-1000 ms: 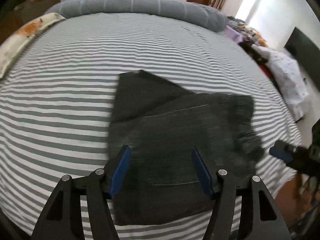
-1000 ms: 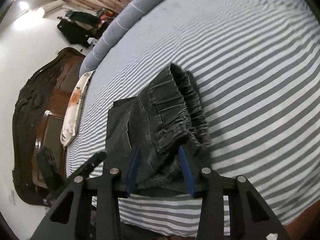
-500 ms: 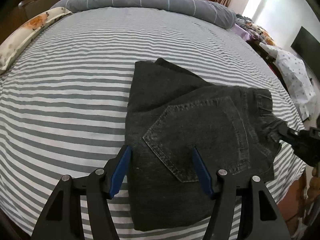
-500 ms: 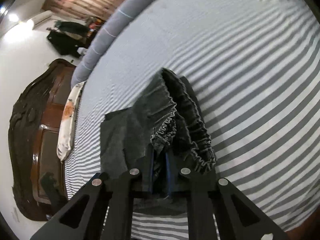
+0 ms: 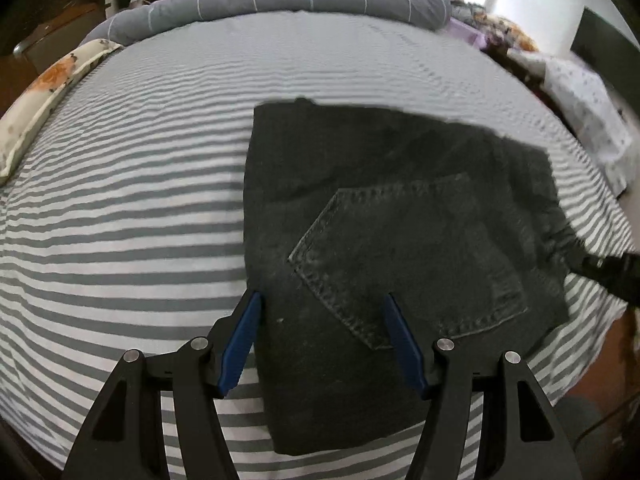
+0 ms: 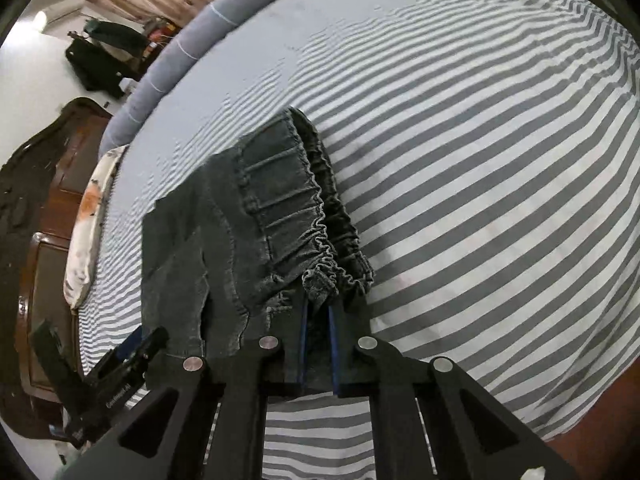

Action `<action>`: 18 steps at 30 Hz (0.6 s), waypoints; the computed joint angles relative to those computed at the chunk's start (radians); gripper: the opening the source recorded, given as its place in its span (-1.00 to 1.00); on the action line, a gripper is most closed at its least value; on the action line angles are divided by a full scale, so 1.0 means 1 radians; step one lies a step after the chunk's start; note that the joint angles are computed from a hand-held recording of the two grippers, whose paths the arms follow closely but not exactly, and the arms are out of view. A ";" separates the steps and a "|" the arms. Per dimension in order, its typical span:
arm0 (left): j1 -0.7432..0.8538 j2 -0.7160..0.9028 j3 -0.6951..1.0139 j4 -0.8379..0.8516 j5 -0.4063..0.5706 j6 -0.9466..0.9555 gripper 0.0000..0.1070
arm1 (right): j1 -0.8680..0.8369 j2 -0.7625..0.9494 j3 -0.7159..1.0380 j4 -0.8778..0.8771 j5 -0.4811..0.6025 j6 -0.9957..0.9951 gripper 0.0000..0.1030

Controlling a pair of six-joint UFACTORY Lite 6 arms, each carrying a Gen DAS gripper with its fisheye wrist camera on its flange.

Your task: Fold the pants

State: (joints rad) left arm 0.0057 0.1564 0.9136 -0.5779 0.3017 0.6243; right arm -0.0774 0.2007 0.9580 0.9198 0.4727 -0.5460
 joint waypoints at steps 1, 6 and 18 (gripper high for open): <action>0.003 0.003 -0.004 -0.023 -0.010 0.026 0.19 | 0.003 0.007 0.008 -0.023 0.001 0.019 -0.86; -0.018 0.019 -0.001 0.057 -0.038 -0.047 0.21 | 0.012 0.028 0.030 -0.090 0.006 0.063 -0.85; -0.020 0.018 0.028 0.095 -0.016 -0.093 0.21 | -0.041 0.055 0.065 -0.022 0.102 0.015 -0.71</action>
